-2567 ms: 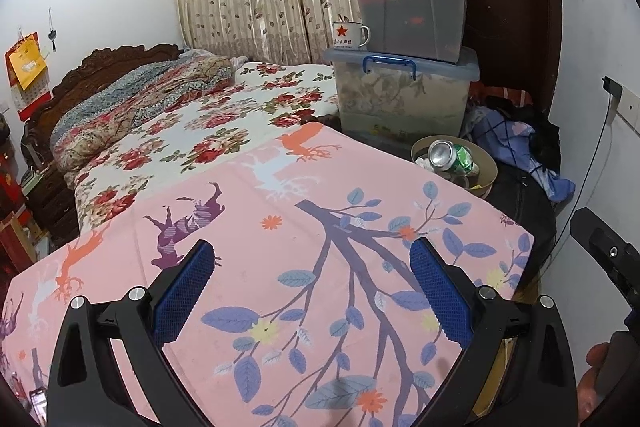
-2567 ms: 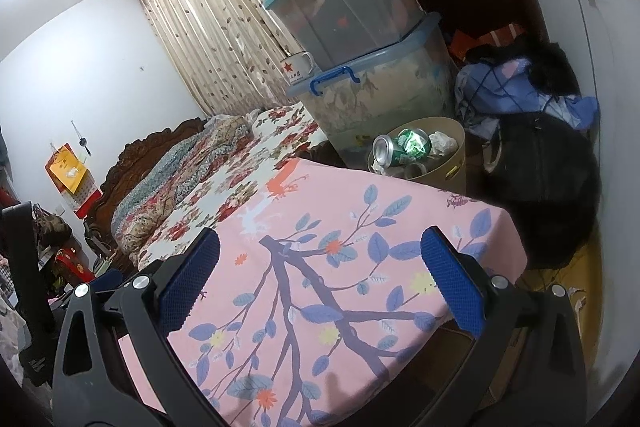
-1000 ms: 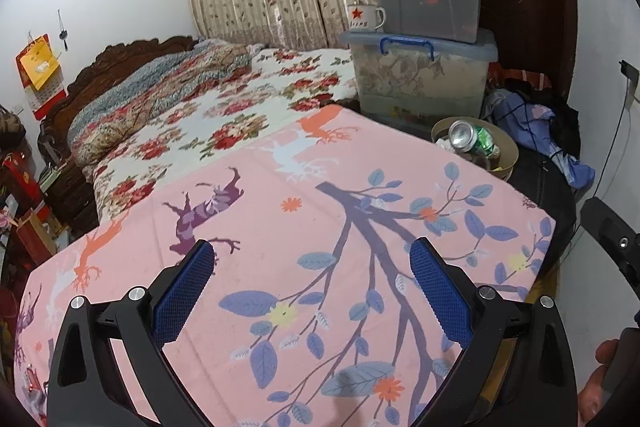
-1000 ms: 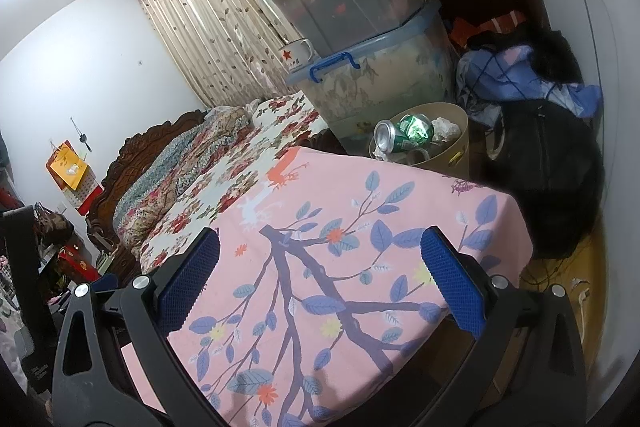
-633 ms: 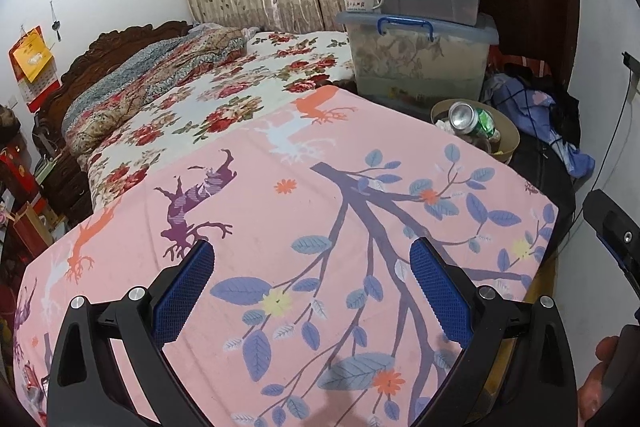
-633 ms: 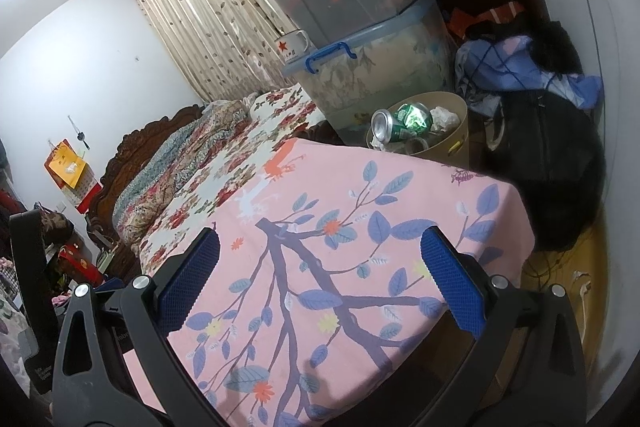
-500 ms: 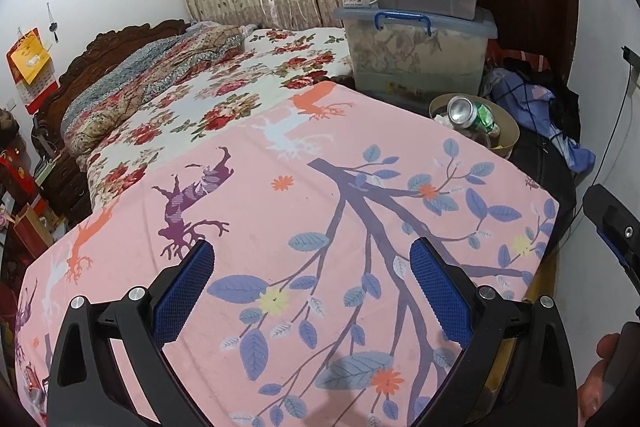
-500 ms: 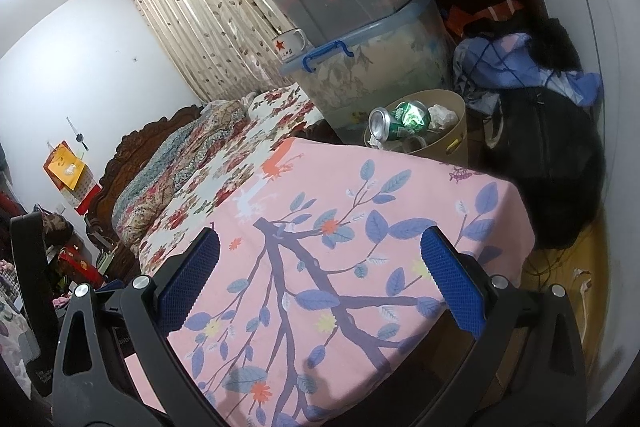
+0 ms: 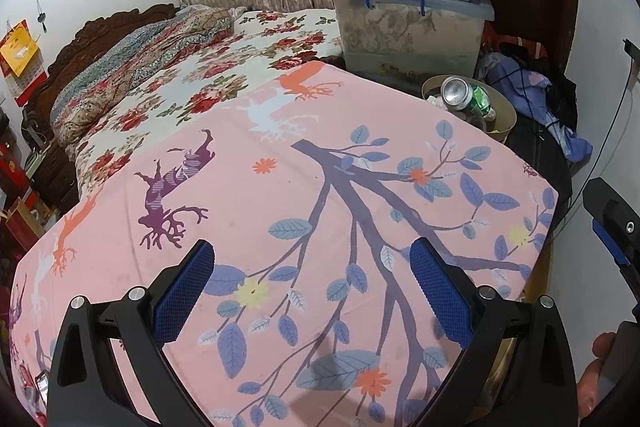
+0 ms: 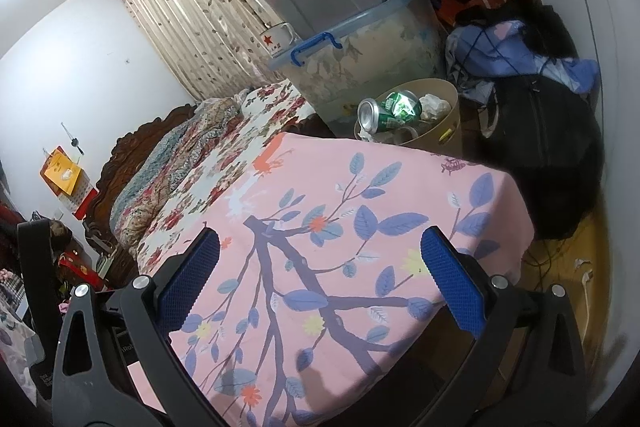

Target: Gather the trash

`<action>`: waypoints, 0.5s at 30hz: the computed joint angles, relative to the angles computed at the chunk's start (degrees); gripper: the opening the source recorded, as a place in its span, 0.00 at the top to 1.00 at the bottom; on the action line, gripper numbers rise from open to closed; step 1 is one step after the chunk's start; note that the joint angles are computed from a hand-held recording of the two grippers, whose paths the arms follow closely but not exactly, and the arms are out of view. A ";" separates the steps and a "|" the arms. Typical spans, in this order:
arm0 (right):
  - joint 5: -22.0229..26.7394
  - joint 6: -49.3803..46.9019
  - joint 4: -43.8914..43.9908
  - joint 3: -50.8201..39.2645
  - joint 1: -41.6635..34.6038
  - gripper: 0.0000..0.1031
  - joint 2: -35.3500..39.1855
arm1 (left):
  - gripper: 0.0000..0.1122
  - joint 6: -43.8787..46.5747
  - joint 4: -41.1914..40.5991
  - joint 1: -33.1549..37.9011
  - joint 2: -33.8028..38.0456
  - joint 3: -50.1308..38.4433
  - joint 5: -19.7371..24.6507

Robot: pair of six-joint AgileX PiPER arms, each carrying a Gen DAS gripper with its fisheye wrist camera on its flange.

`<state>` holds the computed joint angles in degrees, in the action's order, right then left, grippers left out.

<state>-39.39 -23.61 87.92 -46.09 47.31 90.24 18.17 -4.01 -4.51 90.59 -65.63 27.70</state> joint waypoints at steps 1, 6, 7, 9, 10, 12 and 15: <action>0.21 0.06 -0.07 -0.01 -0.19 0.03 0.06 | 0.16 0.01 0.03 -0.09 0.25 -0.16 0.11; 1.26 0.39 -0.58 0.06 -1.12 0.03 0.34 | 0.16 -0.94 1.12 -0.61 1.11 -0.53 0.32; 1.40 0.55 -0.66 0.09 -1.19 0.03 0.44 | 0.16 -1.08 1.29 -0.67 1.23 -0.58 0.40; 1.76 0.74 -0.77 0.14 -1.46 0.03 0.54 | 0.16 -1.32 1.51 -0.75 1.44 -0.58 0.46; 1.80 0.76 -0.81 0.16 -1.52 0.03 0.53 | 0.16 -1.29 1.45 -0.75 1.52 -0.65 0.54; 1.58 0.64 -0.82 0.14 -1.44 0.03 0.49 | 0.16 -0.89 1.04 -0.67 1.52 -0.65 0.53; -2.14 -0.62 -0.37 -0.21 0.26 0.03 0.52 | 0.16 0.94 -0.68 -0.41 1.24 -0.45 0.24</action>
